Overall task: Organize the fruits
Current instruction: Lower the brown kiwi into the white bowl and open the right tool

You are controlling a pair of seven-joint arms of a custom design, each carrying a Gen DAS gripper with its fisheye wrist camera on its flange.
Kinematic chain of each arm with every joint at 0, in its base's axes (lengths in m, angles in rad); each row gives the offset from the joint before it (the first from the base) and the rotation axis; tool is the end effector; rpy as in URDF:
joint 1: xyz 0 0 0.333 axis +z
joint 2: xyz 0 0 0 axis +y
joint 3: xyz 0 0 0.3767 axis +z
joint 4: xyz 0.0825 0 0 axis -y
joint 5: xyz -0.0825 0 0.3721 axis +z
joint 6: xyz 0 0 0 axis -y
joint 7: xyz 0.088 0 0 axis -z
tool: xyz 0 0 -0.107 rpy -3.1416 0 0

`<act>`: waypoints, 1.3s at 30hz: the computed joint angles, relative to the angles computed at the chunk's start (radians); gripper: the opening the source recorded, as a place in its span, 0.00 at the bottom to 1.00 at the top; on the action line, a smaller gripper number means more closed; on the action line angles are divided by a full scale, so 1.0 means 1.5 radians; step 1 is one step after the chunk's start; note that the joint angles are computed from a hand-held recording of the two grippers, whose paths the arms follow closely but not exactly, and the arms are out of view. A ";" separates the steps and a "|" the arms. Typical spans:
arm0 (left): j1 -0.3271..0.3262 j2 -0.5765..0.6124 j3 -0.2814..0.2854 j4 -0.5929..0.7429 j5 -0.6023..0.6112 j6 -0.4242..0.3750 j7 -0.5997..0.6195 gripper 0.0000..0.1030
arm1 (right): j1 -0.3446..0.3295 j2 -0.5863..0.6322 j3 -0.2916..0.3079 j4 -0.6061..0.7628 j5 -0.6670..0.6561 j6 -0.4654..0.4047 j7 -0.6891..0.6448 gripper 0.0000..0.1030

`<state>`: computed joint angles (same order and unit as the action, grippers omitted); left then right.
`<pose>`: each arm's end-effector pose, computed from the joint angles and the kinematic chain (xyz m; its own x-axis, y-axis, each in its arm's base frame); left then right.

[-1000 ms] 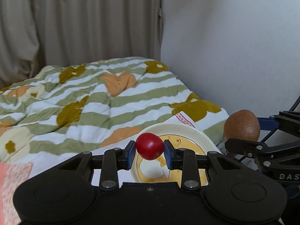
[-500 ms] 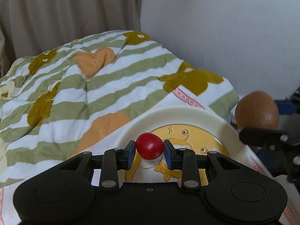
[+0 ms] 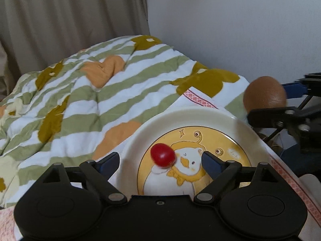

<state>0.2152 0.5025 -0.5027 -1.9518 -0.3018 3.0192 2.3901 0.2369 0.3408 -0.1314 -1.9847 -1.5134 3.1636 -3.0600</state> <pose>0.6700 -0.1264 0.3730 -0.6196 -0.7829 -0.0561 -0.5912 0.5125 -0.6227 0.5968 0.1613 0.3951 0.0340 -0.9968 -0.0727 -0.6855 0.0297 -0.7274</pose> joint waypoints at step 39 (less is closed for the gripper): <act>-0.047 -0.196 0.139 -0.215 0.037 0.089 -0.298 0.96 | 0.029 0.118 0.021 0.034 0.485 0.047 -0.637 1.00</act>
